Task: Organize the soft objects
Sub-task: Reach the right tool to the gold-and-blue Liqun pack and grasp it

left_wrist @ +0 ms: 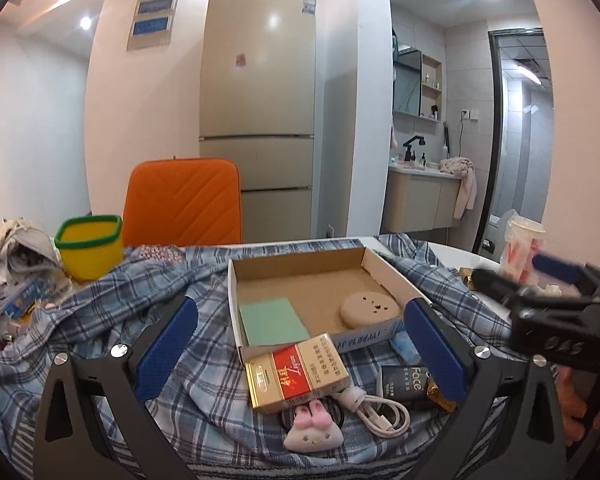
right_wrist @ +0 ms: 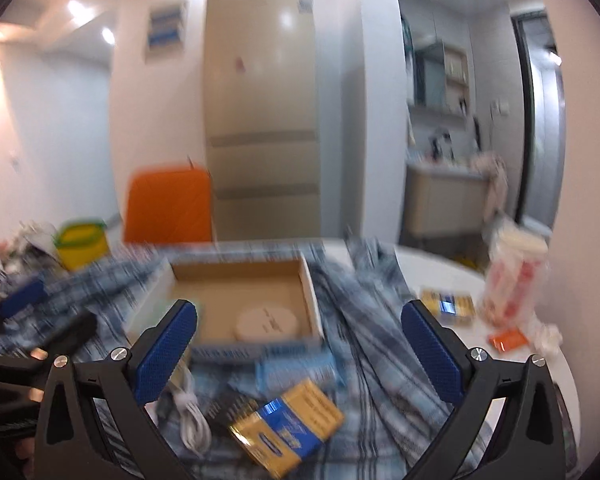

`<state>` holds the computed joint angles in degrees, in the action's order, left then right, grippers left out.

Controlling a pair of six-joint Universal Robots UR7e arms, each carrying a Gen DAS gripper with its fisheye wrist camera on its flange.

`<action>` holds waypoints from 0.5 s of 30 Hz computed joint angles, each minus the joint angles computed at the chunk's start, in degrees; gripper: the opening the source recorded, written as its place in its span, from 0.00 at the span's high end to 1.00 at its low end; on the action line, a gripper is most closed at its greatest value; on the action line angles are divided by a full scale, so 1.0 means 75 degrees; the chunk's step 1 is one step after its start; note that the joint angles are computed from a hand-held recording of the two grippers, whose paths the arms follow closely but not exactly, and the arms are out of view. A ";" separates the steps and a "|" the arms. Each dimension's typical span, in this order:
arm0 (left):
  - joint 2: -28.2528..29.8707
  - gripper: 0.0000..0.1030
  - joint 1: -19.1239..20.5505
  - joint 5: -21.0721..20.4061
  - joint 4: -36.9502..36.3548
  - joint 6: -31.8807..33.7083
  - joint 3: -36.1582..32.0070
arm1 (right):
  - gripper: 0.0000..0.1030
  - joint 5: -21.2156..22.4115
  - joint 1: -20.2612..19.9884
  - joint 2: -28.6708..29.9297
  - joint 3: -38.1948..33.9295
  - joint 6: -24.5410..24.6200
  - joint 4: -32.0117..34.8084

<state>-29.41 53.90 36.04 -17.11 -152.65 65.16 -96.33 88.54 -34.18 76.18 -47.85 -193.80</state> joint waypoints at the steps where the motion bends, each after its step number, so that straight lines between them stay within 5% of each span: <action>1: 0.0018 0.00 0.0003 0.0000 0.0081 -0.0054 -0.0034 | 0.00 -0.0367 0.0033 0.0052 -0.0215 0.0128 0.0478; 6: 0.0108 0.00 -0.0003 -0.0006 0.0342 -0.0182 -0.0167 | 0.00 -0.0974 -0.0090 0.0080 -0.1163 0.1592 0.3425; 15: 0.0154 0.00 0.0013 -0.0062 0.0557 -0.0261 -0.0297 | 0.07 -0.1369 -0.0301 0.0461 -0.2403 0.3248 0.6318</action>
<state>-28.26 53.99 35.57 -12.93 -154.61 62.94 -106.59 86.28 -30.73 58.15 -23.49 -146.41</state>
